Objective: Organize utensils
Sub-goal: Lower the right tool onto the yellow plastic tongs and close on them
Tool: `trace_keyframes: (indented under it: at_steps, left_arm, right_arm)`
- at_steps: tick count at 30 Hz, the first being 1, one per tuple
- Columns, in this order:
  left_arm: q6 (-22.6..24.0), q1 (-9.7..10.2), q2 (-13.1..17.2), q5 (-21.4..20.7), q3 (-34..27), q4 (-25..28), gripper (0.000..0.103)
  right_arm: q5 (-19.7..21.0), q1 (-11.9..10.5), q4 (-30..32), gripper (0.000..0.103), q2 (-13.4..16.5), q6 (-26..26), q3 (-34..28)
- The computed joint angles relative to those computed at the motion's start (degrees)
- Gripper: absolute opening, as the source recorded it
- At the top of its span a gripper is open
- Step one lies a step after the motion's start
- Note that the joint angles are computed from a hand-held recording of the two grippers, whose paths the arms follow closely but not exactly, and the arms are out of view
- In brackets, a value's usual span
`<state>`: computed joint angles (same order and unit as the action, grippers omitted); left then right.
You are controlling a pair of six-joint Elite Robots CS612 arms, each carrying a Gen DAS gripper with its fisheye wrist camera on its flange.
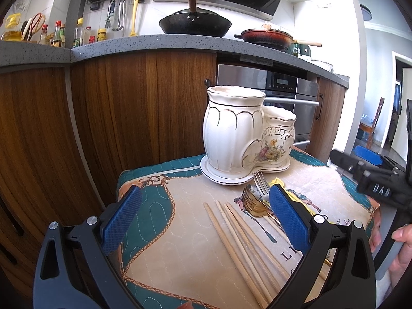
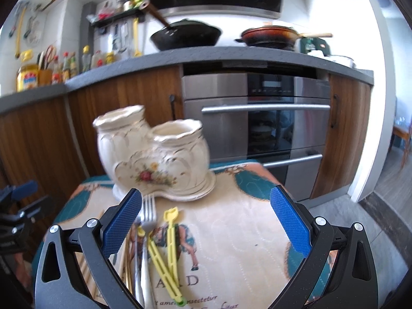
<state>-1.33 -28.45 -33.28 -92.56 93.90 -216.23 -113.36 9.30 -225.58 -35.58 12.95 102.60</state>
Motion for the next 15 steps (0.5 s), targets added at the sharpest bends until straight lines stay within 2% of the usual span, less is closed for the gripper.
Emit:
trace_keyframes:
  at_steps: [2, 4, 6, 8, 11, 14, 15]
  left_arm:
    - [-2.52, 0.61, 0.1, -0.8, -0.11, -0.94, 0.098]
    - [-3.98, 0.69, 0.3, 1.16, -0.19, -2.73, 0.098]
    - [-2.61, 0.14, 0.32, 5.66, -0.15, -4.81, 0.098]
    - [-1.58, 0.13, -0.17, 6.6, -0.15, -4.73, 0.098]
    - [-2.61, 0.76, -0.6, 4.94, -0.79, -4.32, 0.098]
    - [0.02, 1.16, -1.18, 3.22, -1.54, -1.0, 0.098]
    - [0.6, 1.39, -1.39, 1.97, -1.77, 0.58, 0.098]
  right_arm:
    - [-1.19, -0.11, -0.22, 0.099, -0.46, -0.02, 0.38]
    - [-2.34, 0.08, -2.14, 0.099, -0.27, -0.99, 0.33]
    - [-4.08, 0.51, -5.07, 0.099, 0.27, -3.54, -0.03]
    - [-4.3, 0.66, -7.92, 0.099, 0.88, -6.33, -0.45]
    - [-0.39, -0.12, -3.87, 0.099, -0.46, -6.08, 0.19]
    - [0.63, -0.56, 3.08, 0.099, -1.63, -5.24, -0.07]
    - [2.23, -0.95, 6.33, 0.099, -2.19, -4.71, -0.02]
